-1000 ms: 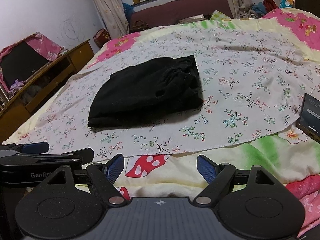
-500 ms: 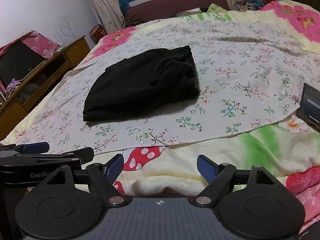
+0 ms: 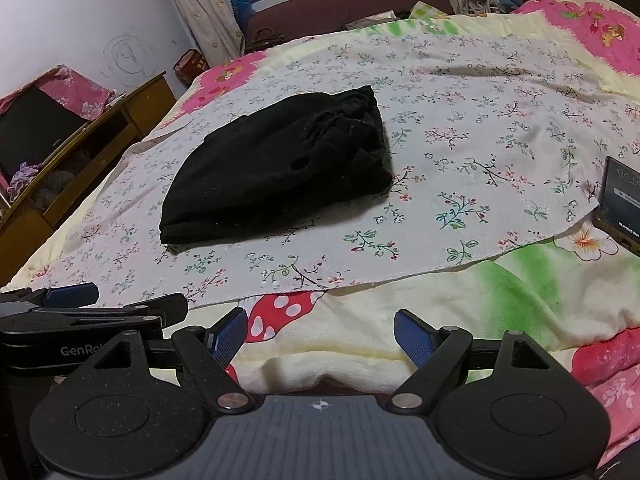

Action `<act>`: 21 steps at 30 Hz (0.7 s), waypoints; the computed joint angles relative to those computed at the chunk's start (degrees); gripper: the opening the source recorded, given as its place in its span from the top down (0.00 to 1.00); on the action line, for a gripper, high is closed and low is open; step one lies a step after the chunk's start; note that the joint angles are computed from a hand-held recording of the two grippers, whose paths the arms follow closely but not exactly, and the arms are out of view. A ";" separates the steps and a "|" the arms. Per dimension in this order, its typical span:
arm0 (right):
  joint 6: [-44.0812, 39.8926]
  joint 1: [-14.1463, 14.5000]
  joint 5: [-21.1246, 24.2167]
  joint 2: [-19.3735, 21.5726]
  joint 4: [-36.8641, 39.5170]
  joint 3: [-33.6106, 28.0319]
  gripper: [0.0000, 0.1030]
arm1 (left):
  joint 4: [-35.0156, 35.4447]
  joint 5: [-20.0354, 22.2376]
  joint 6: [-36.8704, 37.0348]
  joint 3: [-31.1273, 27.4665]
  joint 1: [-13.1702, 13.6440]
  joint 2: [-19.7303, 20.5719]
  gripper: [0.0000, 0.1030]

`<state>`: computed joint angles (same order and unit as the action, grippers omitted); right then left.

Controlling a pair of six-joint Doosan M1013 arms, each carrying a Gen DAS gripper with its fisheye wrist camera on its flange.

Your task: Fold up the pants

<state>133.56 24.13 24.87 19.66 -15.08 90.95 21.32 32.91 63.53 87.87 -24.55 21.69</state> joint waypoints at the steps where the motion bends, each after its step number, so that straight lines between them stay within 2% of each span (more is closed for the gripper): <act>1: -0.16 -0.06 0.01 0.01 0.17 0.00 0.32 | 0.01 0.02 0.03 -0.06 -0.02 0.04 0.00; 21: -0.50 -0.44 -0.12 -0.01 1.35 0.39 0.32 | -0.58 0.00 0.72 -0.14 -0.13 0.27 0.00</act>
